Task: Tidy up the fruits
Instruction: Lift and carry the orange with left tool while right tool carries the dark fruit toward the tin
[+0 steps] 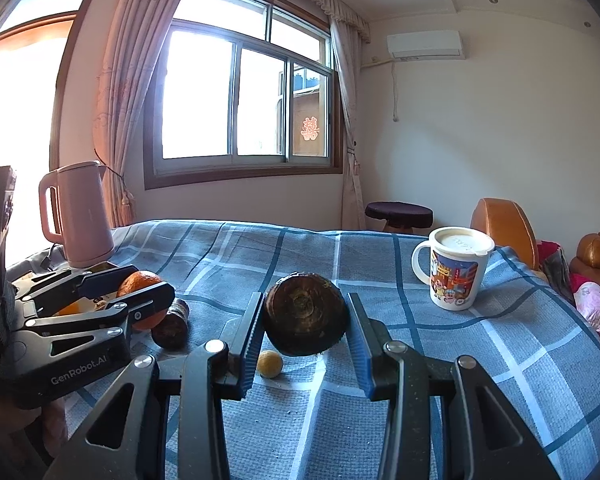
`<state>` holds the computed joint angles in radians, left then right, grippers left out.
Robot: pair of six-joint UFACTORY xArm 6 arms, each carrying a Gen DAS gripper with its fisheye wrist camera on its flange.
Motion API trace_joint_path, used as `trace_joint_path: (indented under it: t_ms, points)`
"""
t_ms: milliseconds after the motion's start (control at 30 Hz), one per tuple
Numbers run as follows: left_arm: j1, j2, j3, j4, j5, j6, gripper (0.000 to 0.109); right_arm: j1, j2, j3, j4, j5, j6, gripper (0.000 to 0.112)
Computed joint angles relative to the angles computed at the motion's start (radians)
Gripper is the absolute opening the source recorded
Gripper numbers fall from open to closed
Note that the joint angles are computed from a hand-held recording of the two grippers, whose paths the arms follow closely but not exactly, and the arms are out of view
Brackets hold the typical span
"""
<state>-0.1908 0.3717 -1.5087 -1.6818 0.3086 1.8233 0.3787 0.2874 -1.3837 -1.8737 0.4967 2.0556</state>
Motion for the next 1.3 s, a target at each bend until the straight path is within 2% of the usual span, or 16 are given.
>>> trace_joint_path:
  t_ms: [567, 867, 1300]
  points:
    - [0.007, -0.002, 0.007, 0.017, -0.014, -0.031, 0.049, 0.017, 0.028, -0.036, -0.010, 0.003, 0.005, 0.041]
    - [0.016, 0.005, 0.002, 0.072, -0.018, -0.090, 0.049, 0.025, 0.060, -0.077, 0.016, -0.007, -0.043, 0.041]
    - [0.033, 0.015, -0.005, 0.086, -0.045, -0.110, 0.049, 0.034, 0.128, -0.168, 0.065, -0.047, -0.126, 0.041]
